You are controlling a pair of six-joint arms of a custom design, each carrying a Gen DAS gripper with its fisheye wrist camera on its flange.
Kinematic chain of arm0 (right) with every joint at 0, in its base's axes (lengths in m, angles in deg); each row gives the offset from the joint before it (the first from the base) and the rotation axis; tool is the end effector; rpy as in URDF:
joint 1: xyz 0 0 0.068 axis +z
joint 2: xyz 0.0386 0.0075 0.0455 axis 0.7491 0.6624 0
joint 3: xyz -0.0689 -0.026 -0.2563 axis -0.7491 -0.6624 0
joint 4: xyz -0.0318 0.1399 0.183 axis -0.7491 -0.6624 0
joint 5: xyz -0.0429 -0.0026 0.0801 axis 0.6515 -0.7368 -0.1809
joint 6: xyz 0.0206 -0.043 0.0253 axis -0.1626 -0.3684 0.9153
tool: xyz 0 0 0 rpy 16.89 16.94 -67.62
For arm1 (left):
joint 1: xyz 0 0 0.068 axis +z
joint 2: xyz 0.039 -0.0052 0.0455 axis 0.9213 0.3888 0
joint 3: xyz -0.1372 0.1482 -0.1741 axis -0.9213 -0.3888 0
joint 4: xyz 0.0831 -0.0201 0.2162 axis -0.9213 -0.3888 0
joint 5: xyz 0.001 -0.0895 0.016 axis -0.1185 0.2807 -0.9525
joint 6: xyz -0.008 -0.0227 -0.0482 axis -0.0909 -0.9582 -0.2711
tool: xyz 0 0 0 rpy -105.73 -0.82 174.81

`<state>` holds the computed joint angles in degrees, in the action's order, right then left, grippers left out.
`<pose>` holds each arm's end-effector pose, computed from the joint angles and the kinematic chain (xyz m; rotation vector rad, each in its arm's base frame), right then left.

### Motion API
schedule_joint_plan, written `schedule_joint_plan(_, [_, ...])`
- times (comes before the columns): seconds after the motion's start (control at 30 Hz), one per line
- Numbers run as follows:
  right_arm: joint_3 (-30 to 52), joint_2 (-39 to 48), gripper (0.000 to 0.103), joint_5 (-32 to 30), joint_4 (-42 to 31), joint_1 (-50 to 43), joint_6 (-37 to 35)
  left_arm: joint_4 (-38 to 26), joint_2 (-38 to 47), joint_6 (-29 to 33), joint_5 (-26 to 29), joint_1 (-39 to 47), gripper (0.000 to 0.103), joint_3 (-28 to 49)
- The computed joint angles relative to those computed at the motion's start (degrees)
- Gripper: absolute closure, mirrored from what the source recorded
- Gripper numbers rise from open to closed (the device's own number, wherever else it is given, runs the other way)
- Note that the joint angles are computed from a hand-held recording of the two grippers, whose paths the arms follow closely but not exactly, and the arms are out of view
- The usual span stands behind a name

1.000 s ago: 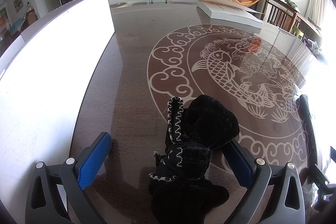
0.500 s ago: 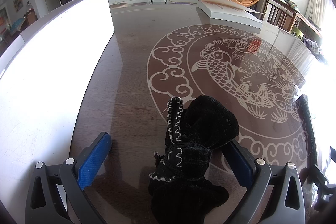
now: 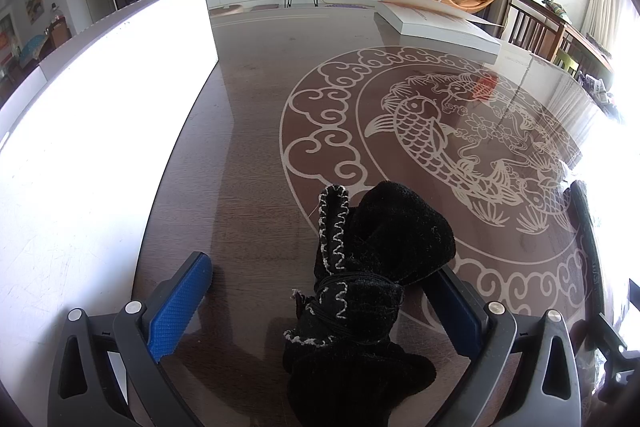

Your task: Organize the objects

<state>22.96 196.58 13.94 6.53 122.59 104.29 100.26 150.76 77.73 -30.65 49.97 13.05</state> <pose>0.0934 0.2521 0.0808 0.2496 2.5127 -0.0948 0.2596 -0.0778 0.0741 0.2480 2.5209 -0.0754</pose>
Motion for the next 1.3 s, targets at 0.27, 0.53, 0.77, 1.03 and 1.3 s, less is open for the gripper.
schedule_joint_plan(0.27, [-0.03,-0.01,0.000,-0.02,0.09,-0.10,-0.13,0.03,0.02,0.02,0.02,0.02,0.000,-0.01])
schedule_joint_plan(0.53, [-0.07,-0.03,0.000,-0.03,0.19,-0.18,-0.24,0.07,0.05,0.07,0.07,0.07,0.000,-0.01])
schedule_joint_plan(0.77, [-0.09,-0.04,0.000,-0.03,0.21,-0.21,-0.28,0.06,0.06,0.09,0.09,0.08,0.000,0.02])
schedule_joint_plan(1.03, [-0.15,-0.06,0.000,-0.05,0.37,-0.35,-0.48,0.11,0.10,0.17,0.15,0.16,0.000,0.00])
schedule_joint_plan(1.3, [-16.92,-14.90,0.000,-5.12,20.68,-3.60,-1.98,-13.89,-2.05,4.30,3.88,0.81,0.000,4.88])
